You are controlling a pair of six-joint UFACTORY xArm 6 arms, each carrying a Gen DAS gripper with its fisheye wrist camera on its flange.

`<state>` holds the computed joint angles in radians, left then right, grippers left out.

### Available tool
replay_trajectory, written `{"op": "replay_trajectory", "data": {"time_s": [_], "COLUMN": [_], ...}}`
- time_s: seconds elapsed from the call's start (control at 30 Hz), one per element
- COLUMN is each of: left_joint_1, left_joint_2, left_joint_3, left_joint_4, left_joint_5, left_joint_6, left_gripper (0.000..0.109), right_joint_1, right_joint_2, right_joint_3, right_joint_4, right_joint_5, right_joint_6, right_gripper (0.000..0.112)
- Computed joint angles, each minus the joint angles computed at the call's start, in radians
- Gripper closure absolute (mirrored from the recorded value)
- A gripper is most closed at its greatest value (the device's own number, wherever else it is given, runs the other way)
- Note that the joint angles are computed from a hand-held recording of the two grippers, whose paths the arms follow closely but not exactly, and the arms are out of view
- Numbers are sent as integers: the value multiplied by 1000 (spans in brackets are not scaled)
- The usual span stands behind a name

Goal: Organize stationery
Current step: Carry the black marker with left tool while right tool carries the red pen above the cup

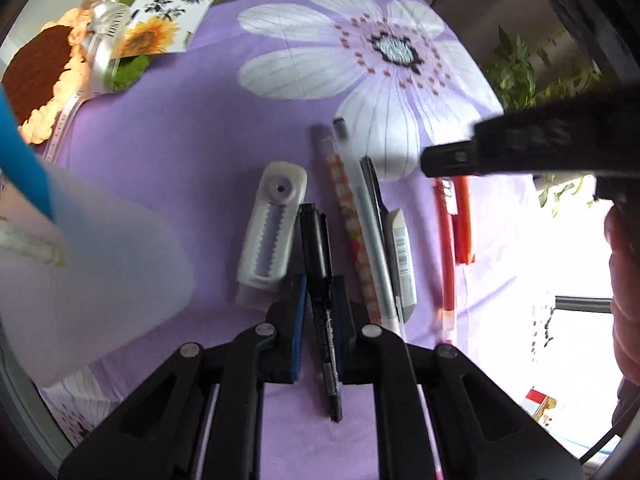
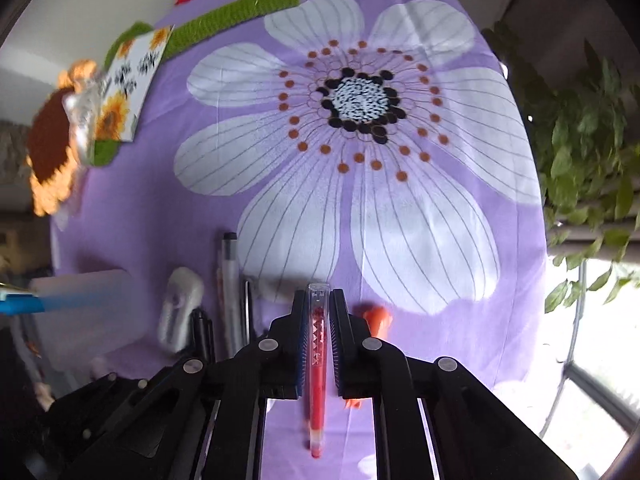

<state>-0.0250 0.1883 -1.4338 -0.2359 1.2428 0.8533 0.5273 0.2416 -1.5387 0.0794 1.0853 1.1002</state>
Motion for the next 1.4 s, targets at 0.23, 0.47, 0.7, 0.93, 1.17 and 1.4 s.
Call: {"op": "replay_trajectory", "data": {"time_s": [0.23,0.47,0.7,0.93,1.17,1.4], "left_joint_1": [24,91,101,140,204,320], "left_joint_2": [15,-33,-50,-77,-184,-260], "left_joint_3": [-38,34,39,69,179,204], "left_joint_4": [-67,-142,-167,-299,-518,-574], "left_joint_5": [53,61,79,33,26,89], "left_joint_6": [113,263,339,466,637,589], "left_gripper": [99,99,99,99,99,100], "right_joint_1": [12,13,19,23,114,258], "right_joint_2": [-83,-131,-136,-134,-218,-284], "right_joint_3": [53,156,195,195,267,250], "right_joint_4": [-78,-163,-216,-290,-672,-887], "right_joint_5": [-54,-185,-257,-324,-361,-190], "right_joint_6": [45,109,121,95,375,565], "right_gripper": [101,101,101,101,101,101]}}
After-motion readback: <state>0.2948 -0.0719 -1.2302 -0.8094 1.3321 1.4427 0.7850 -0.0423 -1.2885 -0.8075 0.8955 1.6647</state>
